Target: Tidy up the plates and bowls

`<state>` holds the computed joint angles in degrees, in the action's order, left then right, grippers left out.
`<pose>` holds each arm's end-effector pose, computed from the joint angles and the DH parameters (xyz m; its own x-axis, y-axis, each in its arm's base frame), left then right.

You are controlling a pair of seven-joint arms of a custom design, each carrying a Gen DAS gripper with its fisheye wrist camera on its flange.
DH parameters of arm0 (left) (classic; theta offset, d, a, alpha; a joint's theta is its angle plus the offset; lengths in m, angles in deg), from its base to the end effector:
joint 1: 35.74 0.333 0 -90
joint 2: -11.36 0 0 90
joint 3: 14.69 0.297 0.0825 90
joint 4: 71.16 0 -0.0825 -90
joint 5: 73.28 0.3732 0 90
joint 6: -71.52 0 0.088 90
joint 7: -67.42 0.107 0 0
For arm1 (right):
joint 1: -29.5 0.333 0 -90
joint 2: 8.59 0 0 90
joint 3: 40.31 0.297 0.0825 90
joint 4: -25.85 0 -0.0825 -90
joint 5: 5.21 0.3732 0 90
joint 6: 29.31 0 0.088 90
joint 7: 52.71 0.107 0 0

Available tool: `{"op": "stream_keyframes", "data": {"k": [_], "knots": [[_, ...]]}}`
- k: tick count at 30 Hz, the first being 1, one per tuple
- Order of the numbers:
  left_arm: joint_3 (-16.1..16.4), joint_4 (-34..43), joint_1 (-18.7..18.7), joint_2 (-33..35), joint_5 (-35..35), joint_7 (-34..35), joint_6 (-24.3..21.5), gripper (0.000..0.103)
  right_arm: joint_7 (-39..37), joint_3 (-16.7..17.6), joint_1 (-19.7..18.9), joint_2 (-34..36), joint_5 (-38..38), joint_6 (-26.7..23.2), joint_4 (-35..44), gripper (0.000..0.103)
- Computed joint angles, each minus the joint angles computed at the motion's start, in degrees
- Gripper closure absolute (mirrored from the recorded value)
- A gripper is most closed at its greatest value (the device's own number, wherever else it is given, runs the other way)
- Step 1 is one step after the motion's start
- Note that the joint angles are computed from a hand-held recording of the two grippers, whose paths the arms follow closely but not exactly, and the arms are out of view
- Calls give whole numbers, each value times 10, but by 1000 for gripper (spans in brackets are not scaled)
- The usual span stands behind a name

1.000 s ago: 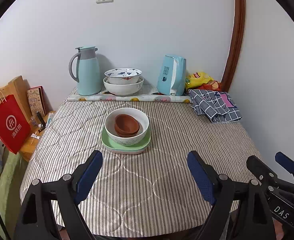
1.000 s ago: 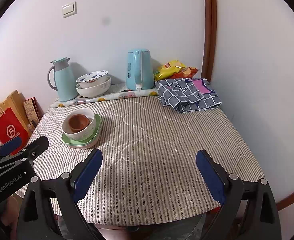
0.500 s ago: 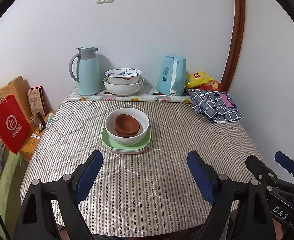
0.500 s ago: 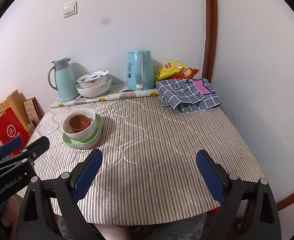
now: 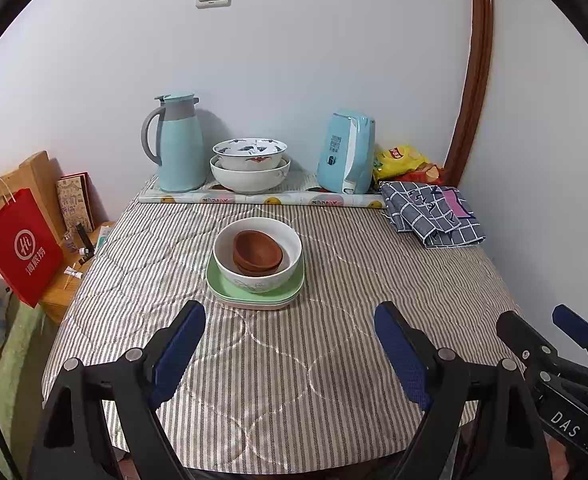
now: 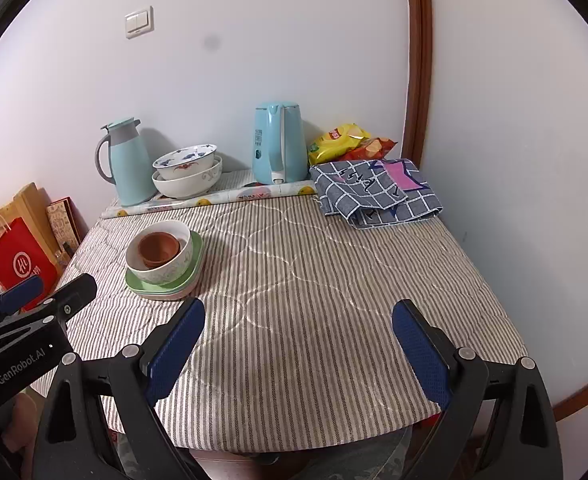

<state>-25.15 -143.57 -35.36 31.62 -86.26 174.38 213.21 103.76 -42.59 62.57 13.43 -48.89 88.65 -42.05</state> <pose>0.6876 -0.0937 0.6474 -0.3397 -0.9386 0.0611 -0.6058 0.1686 -0.7775 0.6074 0.3265 0.6228 -0.3930 -0.9191 -0.0278 -0.5699 0.2672 -0.7770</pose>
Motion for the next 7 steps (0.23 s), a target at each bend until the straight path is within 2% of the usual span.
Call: {"op": "stream_keyframes", "data": {"k": [7], "knots": [[0,14,-3,10,6,-2,-2,17,-2,-1,1,4,-2,-2,5,9]]}}
